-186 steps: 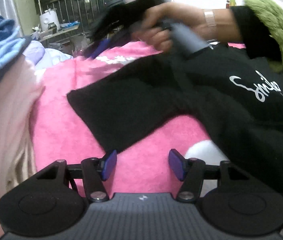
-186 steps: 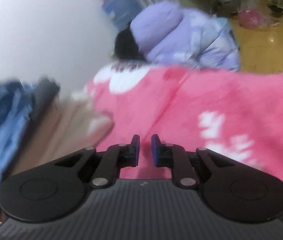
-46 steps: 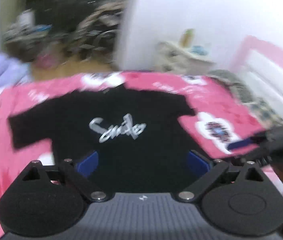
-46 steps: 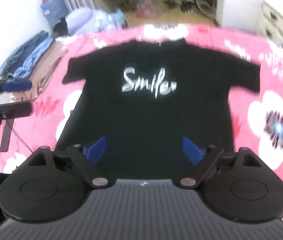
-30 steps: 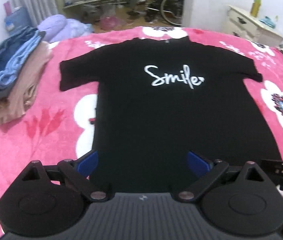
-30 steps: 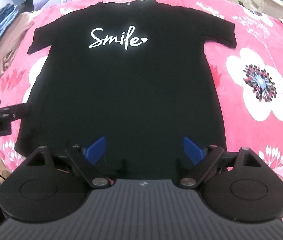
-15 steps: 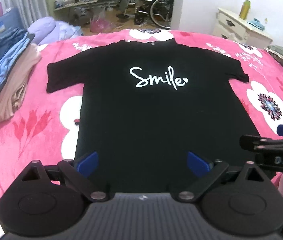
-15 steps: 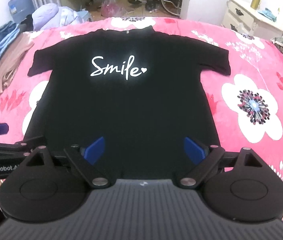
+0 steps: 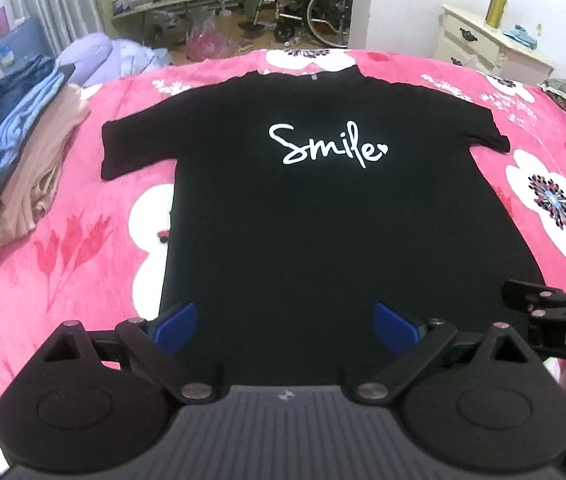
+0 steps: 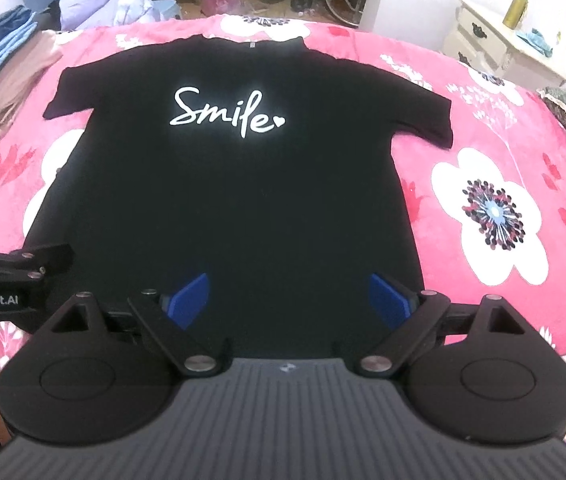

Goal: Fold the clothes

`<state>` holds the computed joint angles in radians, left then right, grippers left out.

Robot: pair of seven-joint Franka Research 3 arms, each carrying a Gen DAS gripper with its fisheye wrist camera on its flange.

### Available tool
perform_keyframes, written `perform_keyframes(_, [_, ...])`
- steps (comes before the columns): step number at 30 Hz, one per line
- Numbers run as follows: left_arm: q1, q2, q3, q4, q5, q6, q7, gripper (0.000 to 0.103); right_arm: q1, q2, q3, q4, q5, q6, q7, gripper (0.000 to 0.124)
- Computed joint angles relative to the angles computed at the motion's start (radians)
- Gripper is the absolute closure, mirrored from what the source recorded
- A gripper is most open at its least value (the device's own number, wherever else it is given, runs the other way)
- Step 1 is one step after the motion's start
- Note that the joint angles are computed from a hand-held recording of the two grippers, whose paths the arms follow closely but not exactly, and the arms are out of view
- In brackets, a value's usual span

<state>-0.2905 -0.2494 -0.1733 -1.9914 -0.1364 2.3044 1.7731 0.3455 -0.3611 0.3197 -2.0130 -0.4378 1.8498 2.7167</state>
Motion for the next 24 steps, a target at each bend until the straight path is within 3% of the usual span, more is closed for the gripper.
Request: perform_keyframes(24, [0.004,0.008,-0.005,0.006,0.010,-0.037,0.008,0.007,0.005,-0.003,-0.007,-0.008,0.026,-0.002,0.005,0.036])
